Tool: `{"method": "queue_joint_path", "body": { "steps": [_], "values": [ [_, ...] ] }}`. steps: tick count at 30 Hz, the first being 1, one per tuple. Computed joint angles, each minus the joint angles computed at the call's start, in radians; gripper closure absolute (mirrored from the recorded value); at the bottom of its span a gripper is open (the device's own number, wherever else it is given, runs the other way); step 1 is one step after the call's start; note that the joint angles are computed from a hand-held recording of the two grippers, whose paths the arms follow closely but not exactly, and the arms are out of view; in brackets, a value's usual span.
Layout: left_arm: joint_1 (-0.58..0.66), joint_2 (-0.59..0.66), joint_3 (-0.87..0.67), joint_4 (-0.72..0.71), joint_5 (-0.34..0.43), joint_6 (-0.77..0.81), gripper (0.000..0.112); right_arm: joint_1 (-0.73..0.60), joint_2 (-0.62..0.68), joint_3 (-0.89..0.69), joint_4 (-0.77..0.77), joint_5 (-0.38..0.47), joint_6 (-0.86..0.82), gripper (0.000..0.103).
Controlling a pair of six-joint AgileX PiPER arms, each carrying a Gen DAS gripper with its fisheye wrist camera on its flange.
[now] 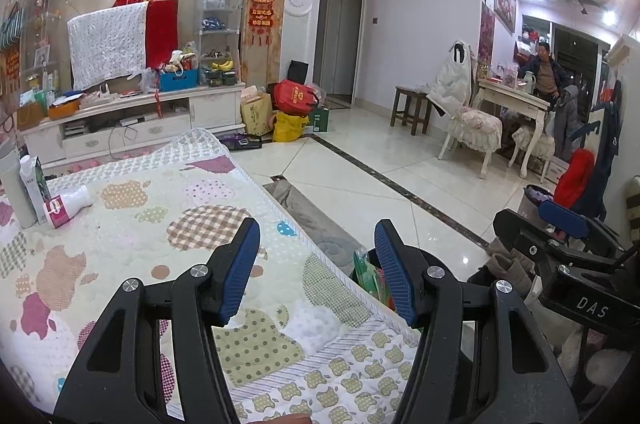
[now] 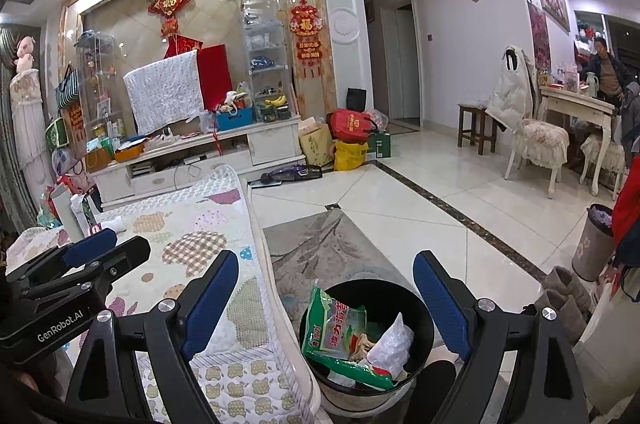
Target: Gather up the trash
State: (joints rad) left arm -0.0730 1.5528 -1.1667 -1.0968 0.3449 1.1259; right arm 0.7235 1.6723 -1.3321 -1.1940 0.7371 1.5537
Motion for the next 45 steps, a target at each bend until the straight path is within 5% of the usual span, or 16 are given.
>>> {"method": "queue_joint_path", "body": {
  "steps": [45],
  "values": [
    [-0.01, 0.012, -0.012, 0.098, -0.003, -0.055, 0.054, -0.015, 0.006, 0.009, 0.03, 0.007, -0.006, 0.015]
  ]
}}
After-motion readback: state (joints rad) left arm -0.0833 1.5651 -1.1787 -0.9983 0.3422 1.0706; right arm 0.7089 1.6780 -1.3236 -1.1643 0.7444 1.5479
